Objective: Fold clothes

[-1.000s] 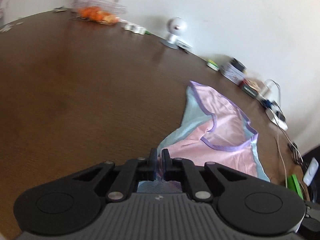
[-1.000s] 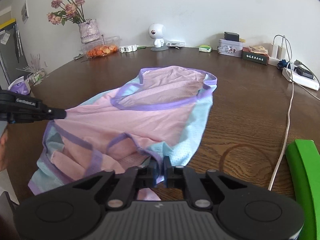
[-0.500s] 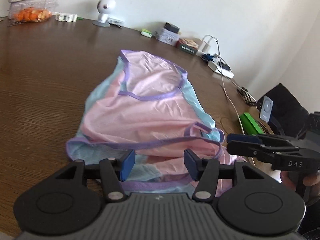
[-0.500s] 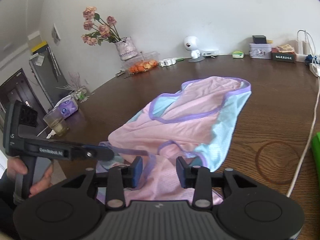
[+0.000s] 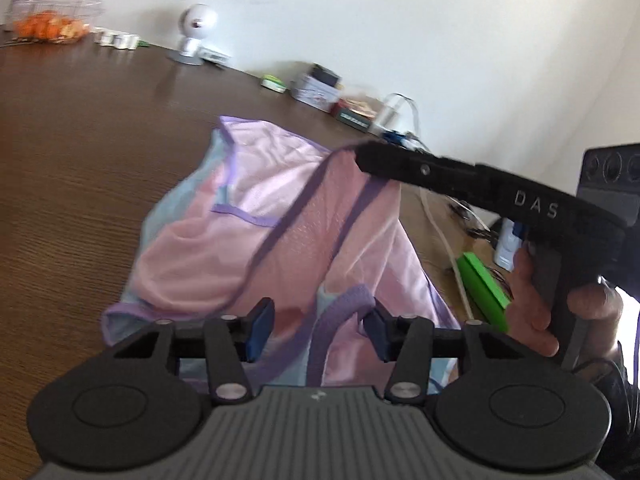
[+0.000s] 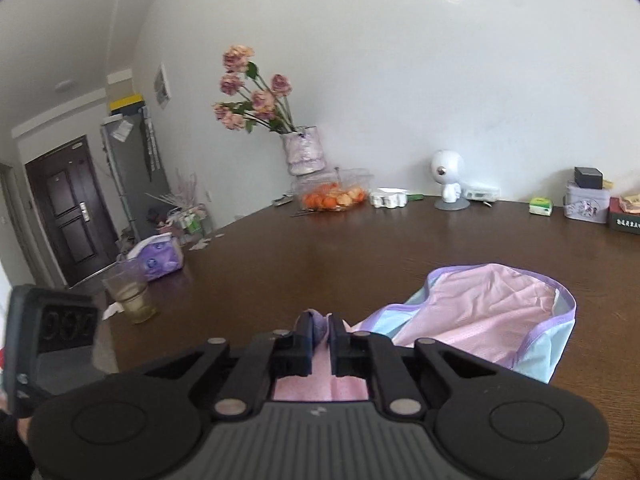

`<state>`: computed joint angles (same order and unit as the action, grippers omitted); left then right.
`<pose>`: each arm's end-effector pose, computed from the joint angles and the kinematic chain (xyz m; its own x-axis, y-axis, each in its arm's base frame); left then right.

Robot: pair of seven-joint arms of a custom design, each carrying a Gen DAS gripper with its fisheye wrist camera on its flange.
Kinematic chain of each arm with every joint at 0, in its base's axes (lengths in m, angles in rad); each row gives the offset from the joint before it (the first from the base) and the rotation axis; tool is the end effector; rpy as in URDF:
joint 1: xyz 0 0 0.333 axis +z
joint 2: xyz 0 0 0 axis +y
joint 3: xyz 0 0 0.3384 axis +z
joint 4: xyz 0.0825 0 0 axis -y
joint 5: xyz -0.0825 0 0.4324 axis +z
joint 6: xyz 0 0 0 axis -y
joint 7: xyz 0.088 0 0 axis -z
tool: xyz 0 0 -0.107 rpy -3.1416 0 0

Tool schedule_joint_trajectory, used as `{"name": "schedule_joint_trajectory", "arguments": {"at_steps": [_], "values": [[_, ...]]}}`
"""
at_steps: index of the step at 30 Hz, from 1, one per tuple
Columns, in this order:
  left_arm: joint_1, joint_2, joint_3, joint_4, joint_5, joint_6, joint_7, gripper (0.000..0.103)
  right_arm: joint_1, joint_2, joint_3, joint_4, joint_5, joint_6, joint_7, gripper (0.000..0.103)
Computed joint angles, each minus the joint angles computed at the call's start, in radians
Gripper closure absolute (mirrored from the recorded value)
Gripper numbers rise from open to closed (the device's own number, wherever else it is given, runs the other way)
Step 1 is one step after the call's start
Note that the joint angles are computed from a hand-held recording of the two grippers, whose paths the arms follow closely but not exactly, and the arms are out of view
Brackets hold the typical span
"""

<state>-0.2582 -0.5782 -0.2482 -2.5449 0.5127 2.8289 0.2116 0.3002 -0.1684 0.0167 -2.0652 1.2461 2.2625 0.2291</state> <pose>0.3808 -0.2533 0.5502 0.1807 -0.8804 0.4385 -0.5875 -0.4541 -0.6698 0.5497 0.2070 0.5685 0.8761 -0.4094 -0.2545 -0.3977 -0.3153 -0.8616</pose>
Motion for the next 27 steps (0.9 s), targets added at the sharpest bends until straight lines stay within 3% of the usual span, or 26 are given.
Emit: {"name": "schedule_joint_trajectory", "arguments": {"at_steps": [3, 6, 8, 12, 15, 16, 17, 23, 27], "values": [[0.029, -0.061, -0.032, -0.016, 0.011, -0.106, -0.053, 0.052, -0.002, 0.05, 0.034, 0.031, -0.065, 0.113, 0.093, 0.083], [-0.036, -0.111, 0.008, -0.041, 0.002, -0.109, 0.021, 0.037, -0.016, -0.018, 0.0, -0.037, -0.099, 0.064, 0.002, 0.059], [-0.062, -0.099, 0.015, -0.025, -0.001, -0.114, 0.08, 0.03, -0.028, -0.076, -0.009, -0.097, -0.186, 0.039, -0.038, 0.06], [-0.047, -0.006, -0.015, 0.054, -0.007, -0.208, 0.115, 0.031, -0.03, -0.159, 0.0, -0.209, -0.31, 0.044, -0.038, 0.062], [-0.047, 0.043, -0.005, 0.081, -0.014, -0.213, 0.137, 0.06, -0.011, -0.189, 0.009, -0.264, -0.3, 0.121, -0.019, 0.062], [-0.045, 0.052, -0.01, 0.086, -0.019, -0.218, 0.131, 0.078, -0.001, -0.2, 0.014, -0.285, -0.285, 0.17, -0.026, 0.062], [-0.04, 0.05, -0.022, 0.087, -0.018, -0.23, 0.111, 0.089, 0.008, -0.201, 0.008, -0.29, -0.274, 0.187, -0.026, 0.062], [0.002, -0.012, -0.121, 0.102, 0.113, -0.311, -0.01, 0.092, 0.055, -0.202, -0.021, -0.285, -0.19, 0.196, -0.071, 0.061], [-0.006, -0.026, -0.151, 0.137, 0.175, -0.379, -0.046, 0.093, 0.101, -0.175, 0.029, -0.294, -0.132, 0.363, -0.144, 0.06]]}}
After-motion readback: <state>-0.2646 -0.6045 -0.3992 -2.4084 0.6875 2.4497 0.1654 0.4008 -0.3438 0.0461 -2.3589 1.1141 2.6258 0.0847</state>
